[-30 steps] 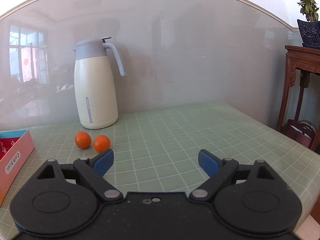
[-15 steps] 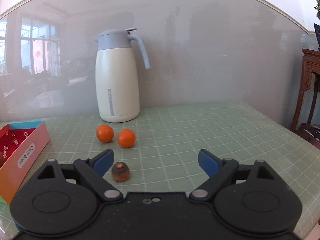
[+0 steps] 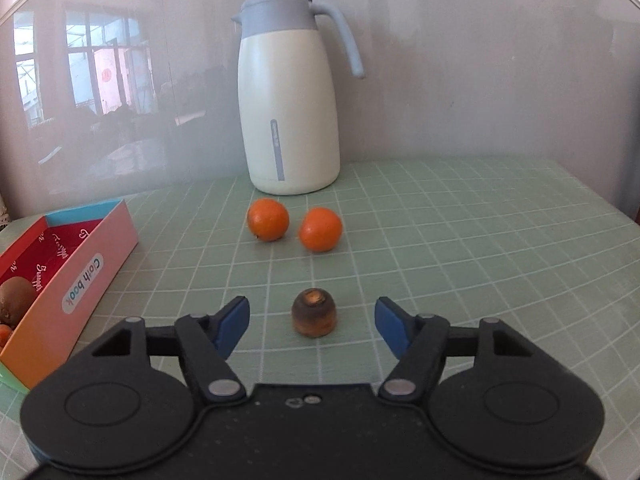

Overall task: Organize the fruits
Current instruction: 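Grasp the small brown fruit with the right gripper, then carry the brown fruit with the right gripper into the box and open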

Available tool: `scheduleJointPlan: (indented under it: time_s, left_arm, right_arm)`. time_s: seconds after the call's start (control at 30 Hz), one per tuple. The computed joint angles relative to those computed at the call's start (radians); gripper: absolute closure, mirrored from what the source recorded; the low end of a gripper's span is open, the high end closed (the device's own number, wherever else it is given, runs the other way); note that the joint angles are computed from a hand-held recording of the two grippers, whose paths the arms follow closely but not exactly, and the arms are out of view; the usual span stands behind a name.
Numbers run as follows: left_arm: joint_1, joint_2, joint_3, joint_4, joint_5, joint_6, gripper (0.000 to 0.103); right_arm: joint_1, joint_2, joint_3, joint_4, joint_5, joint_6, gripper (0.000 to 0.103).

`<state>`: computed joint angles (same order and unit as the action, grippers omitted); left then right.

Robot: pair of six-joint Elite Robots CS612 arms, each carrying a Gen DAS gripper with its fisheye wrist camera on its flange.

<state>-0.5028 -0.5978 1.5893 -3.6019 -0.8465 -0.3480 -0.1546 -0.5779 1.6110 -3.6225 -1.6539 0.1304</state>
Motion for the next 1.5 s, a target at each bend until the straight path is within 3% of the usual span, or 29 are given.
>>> scheduleJointPlan:
  time_s: [0.07, 0.27, 0.33, 0.37, 0.47, 0.67, 0.83, 1.1, 1.37, 1.5]
  left_arm:
    - [0.007, -0.004, 0.009, 0.006, 0.002, -0.021, 0.023]
    - [0.024, -0.016, 0.038, 0.006, 0.042, -0.102, 0.022]
    - [0.029, -0.018, 0.047, 0.009, 0.053, -0.123, 0.021]
    - [0.031, -0.019, 0.050, 0.012, 0.057, -0.129, 0.021]
    - [0.037, -0.021, 0.058, 0.016, 0.070, -0.144, 0.019]
    - [0.047, -0.027, 0.068, 0.039, 0.070, -0.182, 0.018]
    - [0.045, -0.024, 0.071, 0.026, 0.085, -0.166, 0.018]
    - [0.046, -0.030, 0.087, 0.040, 0.104, -0.191, 0.017]
    - [0.051, -0.035, 0.100, 0.060, 0.123, -0.209, 0.016]
    - [0.055, -0.038, 0.106, 0.070, 0.129, -0.222, 0.016]
  right_arm:
    - [0.002, 0.001, -0.012, 0.033, -0.009, 0.004, 0.048]
    - [0.004, 0.009, -0.049, 0.113, -0.024, 0.014, 0.054]
    - [0.008, 0.014, -0.061, 0.140, -0.035, 0.005, 0.068]
    - [0.007, 0.015, -0.065, 0.154, -0.032, 0.009, 0.070]
    - [0.014, 0.023, -0.078, 0.158, -0.055, -0.006, 0.073]
    - [0.022, 0.028, -0.083, 0.141, -0.012, -0.024, 0.074]
    - [0.031, 0.028, -0.080, 0.088, 0.039, -0.043, 0.074]
    - [0.044, 0.029, -0.069, -0.064, 0.215, -0.085, 0.074]
    - [0.065, 0.042, -0.102, -0.070, 0.366, -0.135, 0.074]
    - [0.079, 0.050, -0.116, -0.050, 0.398, -0.172, 0.074]
